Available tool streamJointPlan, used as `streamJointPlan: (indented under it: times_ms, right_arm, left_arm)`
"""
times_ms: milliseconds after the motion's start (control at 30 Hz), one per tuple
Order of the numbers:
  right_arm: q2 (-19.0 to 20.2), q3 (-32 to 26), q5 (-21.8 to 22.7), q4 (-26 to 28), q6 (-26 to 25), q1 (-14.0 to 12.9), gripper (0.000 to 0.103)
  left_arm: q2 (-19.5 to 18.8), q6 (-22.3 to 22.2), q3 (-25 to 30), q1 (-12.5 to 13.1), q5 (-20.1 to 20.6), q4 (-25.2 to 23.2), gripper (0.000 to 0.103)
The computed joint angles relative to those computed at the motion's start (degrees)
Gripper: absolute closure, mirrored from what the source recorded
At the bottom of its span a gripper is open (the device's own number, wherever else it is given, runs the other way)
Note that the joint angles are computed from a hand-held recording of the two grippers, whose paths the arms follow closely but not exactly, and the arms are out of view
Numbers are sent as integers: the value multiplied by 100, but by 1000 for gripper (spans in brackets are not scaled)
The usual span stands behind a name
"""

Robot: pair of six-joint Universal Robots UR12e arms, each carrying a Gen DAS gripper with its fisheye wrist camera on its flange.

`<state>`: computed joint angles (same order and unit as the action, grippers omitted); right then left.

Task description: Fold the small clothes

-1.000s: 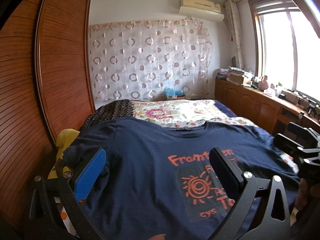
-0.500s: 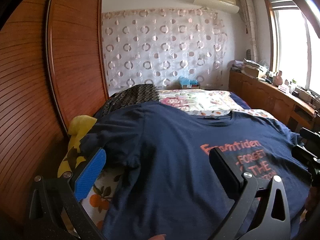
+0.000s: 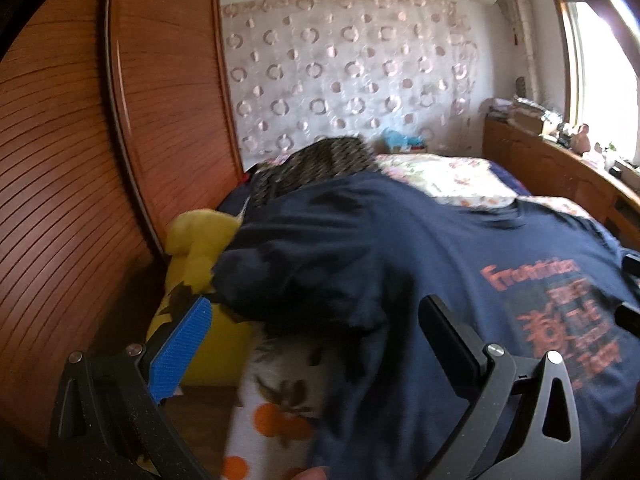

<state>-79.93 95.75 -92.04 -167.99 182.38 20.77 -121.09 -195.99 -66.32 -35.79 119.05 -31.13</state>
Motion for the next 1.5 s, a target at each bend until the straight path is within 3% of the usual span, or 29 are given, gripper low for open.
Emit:
streamJointPlan:
  times_ms: [233,367,567,667,733,833,1033,1200,1367,1500]
  right_arm:
    - [-4,-78,324,114,-192,-118,0]
    - [-11,-72,420,78,-224,-172,0]
    - [-50,72,422,-98,-173,-162,0]
    - [-26,72,370,-153,-117,-128,0]
    - [16,23,314,-149,-78,-89,0]
    - [3,51,279,-167,-40,-81,0]
    - [18,18,257,-145,24,-68,0]
    - [12,28,236,-173,37,-77,0]
    - [8,42,165,-209,62,-75,0]
    - [2,56,130,-265,113,-83,0]
  left_arm:
    - [4,135,-74,221,-144,-154,1]
    - [14,152,-56,388,-560,-157,18]
    - [-41,352,76,479,-823,-462,44]
    - [-53,482,82,521,-1051,-495,63]
    - [-48,535,76,527,-1136,-480,83]
    - [-4,589,12,506,-1171,-269,96]
    - [20,647,87,434,-1072,136,101]
    - [-140,919,524,369,-1211,242,102]
    - [-390,1127,1074,323,-1534,85,102]
    - [-608,1287,1526,235,-2034,-195,102]
